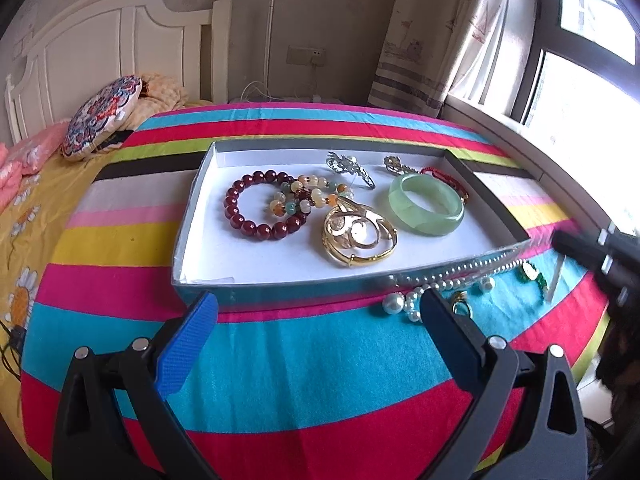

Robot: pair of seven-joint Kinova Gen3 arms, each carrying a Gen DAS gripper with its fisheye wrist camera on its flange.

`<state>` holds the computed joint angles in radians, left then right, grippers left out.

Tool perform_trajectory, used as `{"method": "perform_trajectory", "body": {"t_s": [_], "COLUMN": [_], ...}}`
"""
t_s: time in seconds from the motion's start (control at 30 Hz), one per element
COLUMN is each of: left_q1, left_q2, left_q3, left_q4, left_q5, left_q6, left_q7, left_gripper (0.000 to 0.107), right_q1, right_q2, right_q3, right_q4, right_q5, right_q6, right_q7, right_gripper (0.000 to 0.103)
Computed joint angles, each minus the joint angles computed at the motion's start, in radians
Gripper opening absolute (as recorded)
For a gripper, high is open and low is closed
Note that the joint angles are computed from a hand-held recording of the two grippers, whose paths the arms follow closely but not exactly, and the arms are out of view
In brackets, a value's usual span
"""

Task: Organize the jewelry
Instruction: 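Lift the pearl necklace with the right tool while the left tool grasps the gold ring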

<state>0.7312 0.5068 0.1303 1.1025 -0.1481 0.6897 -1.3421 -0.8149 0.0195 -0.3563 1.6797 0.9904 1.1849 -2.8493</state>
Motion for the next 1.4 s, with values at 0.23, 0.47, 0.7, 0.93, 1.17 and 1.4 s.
{"method": "perform_trajectory", "body": {"t_s": [0.23,0.47,0.7,0.93,1.17,1.4], "left_q1": [0.022,0.026,0.082,0.101,0.105,0.092], "left_q2": [-0.016,0.030,0.111,0.172,0.189,0.143], "left_q3": [0.046,0.089,0.055,0.035,0.039,0.040], "left_q4": [0.027,-0.036,-0.195,-0.310,-0.341,-0.252], "left_q5": [-0.018,0.074,0.061,0.072,0.093,0.116], "left_q6": [0.001,0.046,0.186,0.269,0.285,0.212], "left_q7": [-0.082,-0.184,-0.233,-0.296,-0.387,-0.394], "left_gripper": [0.100,0.087,0.056,0.048,0.020,0.020], "right_q1": [0.017,0.035,0.088,0.130,0.145,0.145], "right_q2": [-0.030,-0.079,-0.136,-0.153,-0.154,-0.148], "right_q3": [-0.004,-0.053,-0.081,-0.106,-0.114,-0.122], "right_q4": [-0.006,0.011,0.050,0.073,0.080,0.075], "right_q5": [0.110,0.173,0.154,0.142,0.130,0.142], "right_q6": [0.031,0.089,0.086,0.057,0.044,0.054], "right_q7": [-0.063,-0.133,-0.186,-0.199,-0.203,-0.203], "right_gripper": [0.008,0.008,0.008,0.008,0.008,0.008]}}
